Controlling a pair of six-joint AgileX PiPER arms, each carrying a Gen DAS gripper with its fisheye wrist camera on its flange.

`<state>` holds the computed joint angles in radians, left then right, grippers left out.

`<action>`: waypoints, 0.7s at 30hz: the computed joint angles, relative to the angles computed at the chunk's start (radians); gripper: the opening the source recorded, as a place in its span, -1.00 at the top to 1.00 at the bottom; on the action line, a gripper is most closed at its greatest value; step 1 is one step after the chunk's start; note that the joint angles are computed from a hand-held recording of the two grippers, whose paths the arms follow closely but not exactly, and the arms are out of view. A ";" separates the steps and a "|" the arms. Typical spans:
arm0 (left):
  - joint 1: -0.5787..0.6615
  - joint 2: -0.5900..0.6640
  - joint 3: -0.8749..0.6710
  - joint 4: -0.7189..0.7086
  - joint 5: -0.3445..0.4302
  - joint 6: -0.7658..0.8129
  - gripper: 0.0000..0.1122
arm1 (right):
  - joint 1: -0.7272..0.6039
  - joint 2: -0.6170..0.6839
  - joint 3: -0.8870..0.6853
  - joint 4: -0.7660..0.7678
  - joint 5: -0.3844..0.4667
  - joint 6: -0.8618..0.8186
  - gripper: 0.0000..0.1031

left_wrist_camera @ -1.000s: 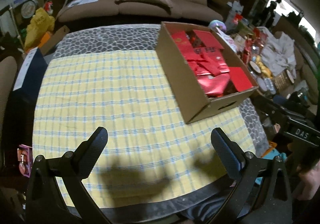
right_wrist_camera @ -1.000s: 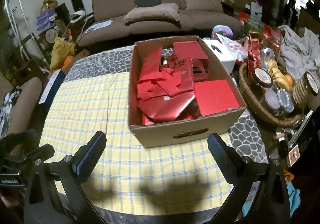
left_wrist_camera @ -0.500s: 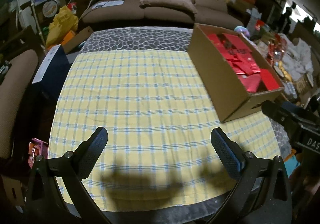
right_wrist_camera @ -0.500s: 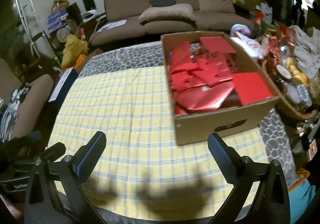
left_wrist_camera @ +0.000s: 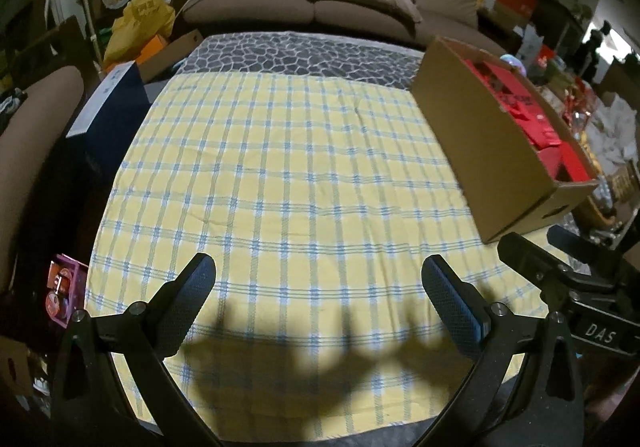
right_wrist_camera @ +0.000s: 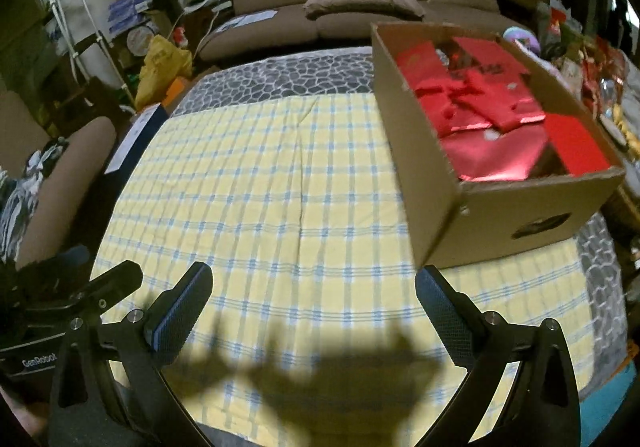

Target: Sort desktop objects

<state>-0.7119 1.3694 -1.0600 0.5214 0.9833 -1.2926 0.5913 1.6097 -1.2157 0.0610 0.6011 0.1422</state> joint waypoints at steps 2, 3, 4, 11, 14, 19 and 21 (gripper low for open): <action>0.014 0.005 0.023 -0.002 -0.023 0.007 -0.84 | 0.006 0.020 0.011 -0.014 -0.025 0.018 -0.99; 0.022 0.010 0.034 -0.001 -0.036 0.015 -0.84 | 0.009 0.031 0.013 -0.020 -0.032 0.025 -0.99; 0.028 0.017 0.041 0.003 -0.043 0.019 -0.84 | 0.011 0.043 0.014 -0.024 -0.038 0.028 -0.99; 0.066 0.053 0.111 0.035 -0.130 0.021 -0.84 | 0.030 0.113 0.054 -0.120 -0.115 0.111 -0.99; 0.082 0.071 0.154 0.048 -0.190 0.003 -0.84 | 0.035 0.153 0.064 -0.141 -0.144 0.140 -0.99; 0.110 0.102 0.222 0.072 -0.297 -0.047 -0.84 | 0.043 0.204 0.074 -0.213 -0.186 0.223 -0.99; 0.121 0.123 0.233 0.066 -0.327 -0.039 -0.84 | 0.044 0.219 0.074 -0.239 -0.192 0.247 -0.99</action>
